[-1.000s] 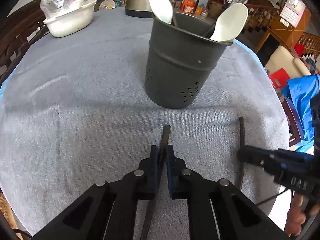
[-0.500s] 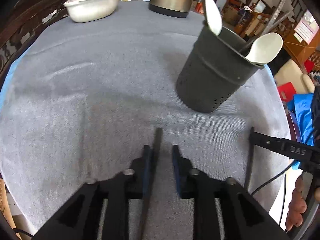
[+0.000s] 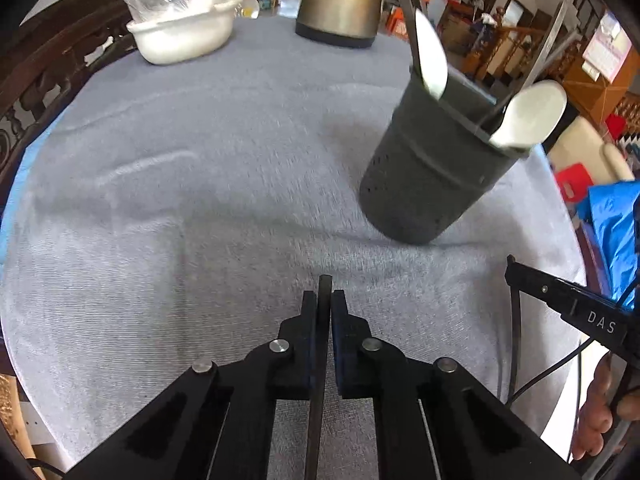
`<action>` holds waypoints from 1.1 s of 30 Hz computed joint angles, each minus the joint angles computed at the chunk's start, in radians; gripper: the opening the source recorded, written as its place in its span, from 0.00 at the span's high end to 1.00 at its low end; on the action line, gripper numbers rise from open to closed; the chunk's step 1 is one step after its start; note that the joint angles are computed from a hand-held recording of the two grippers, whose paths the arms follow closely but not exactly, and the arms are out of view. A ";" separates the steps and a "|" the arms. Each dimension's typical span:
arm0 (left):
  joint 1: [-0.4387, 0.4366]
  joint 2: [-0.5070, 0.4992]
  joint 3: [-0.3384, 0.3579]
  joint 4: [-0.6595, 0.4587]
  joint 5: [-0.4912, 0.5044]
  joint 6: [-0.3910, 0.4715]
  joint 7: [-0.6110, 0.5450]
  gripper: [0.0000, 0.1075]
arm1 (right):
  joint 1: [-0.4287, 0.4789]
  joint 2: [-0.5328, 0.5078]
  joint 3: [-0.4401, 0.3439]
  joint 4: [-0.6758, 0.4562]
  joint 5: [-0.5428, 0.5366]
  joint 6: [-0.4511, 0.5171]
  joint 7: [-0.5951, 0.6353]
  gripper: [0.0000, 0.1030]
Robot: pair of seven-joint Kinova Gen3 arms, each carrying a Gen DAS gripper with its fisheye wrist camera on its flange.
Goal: Organize utensils
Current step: 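Close the left gripper on one chopstick while the right gripper grasps the other, then lift both held chopsticks up over the gray holder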
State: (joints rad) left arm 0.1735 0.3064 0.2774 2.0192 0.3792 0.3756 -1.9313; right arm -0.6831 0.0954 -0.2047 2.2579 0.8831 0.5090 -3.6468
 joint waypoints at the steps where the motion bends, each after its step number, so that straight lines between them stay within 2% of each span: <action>1: -0.024 -0.015 0.017 0.008 0.025 -0.006 -0.019 0.93 | -0.011 -0.014 -0.002 0.011 0.034 0.003 -0.041 0.93; 3: -0.040 -0.055 0.011 0.026 0.102 -0.015 -0.091 0.93 | -0.021 -0.058 -0.024 0.035 0.111 0.021 -0.122 0.94; 4: -0.037 -0.074 -0.001 0.032 0.143 -0.017 -0.126 0.93 | -0.002 -0.069 -0.062 0.042 0.144 0.037 -0.163 0.94; 7: -0.079 -0.141 0.022 0.060 0.265 -0.031 -0.237 0.93 | 0.066 -0.116 -0.198 0.068 0.241 0.097 -0.285 0.94; 9: -0.145 -0.176 0.060 0.061 0.339 -0.019 -0.318 0.93 | 0.118 -0.124 -0.275 0.079 0.312 0.120 -0.366 0.94; 11: -0.204 -0.216 0.100 0.067 0.416 -0.010 -0.399 0.93 | 0.115 -0.143 -0.319 0.086 0.359 0.175 -0.423 0.94; 12: -0.213 -0.227 0.092 0.063 0.446 -0.001 -0.439 0.93 | 0.110 -0.146 -0.326 0.087 0.367 0.191 -0.427 0.94; 14: -0.177 -0.257 0.058 0.084 0.501 -0.016 -0.497 0.93 | 0.131 -0.118 -0.317 0.062 0.355 0.175 -0.386 0.94; 18: -0.146 -0.309 -0.003 0.123 0.651 -0.015 -0.642 0.93 | 0.245 -0.092 -0.300 0.028 0.204 0.020 -0.223 0.89; 20: -0.116 -0.346 -0.041 0.160 0.732 -0.013 -0.723 0.93 | 0.307 -0.068 -0.333 0.017 0.137 -0.013 -0.142 0.82; 22: -0.083 -0.362 -0.054 0.191 0.813 -0.040 -0.805 0.93 | 0.377 -0.027 -0.397 -0.009 0.084 -0.011 -0.061 0.73; 23: -0.071 -0.367 -0.073 0.196 0.844 -0.036 -0.845 0.93 | 0.387 -0.005 -0.409 -0.025 0.055 -0.003 -0.020 0.72; 26: -0.031 -0.382 -0.114 0.220 0.917 -0.050 -0.935 0.93 | 0.355 0.064 -0.389 -0.092 -0.034 0.058 0.102 0.71; 29: -0.006 -0.393 -0.163 0.221 0.918 -0.028 -0.941 0.93 | 0.341 0.140 -0.381 -0.174 -0.120 0.141 0.224 0.71; 31: 0.007 -0.397 -0.184 0.221 0.915 -0.022 -0.934 0.93 | 0.268 0.168 -0.304 -0.211 -0.169 0.177 0.299 0.71; 33: 0.014 -0.407 -0.199 0.221 0.908 -0.013 -0.921 0.93 | 0.175 0.190 -0.227 -0.244 -0.170 0.228 0.322 0.72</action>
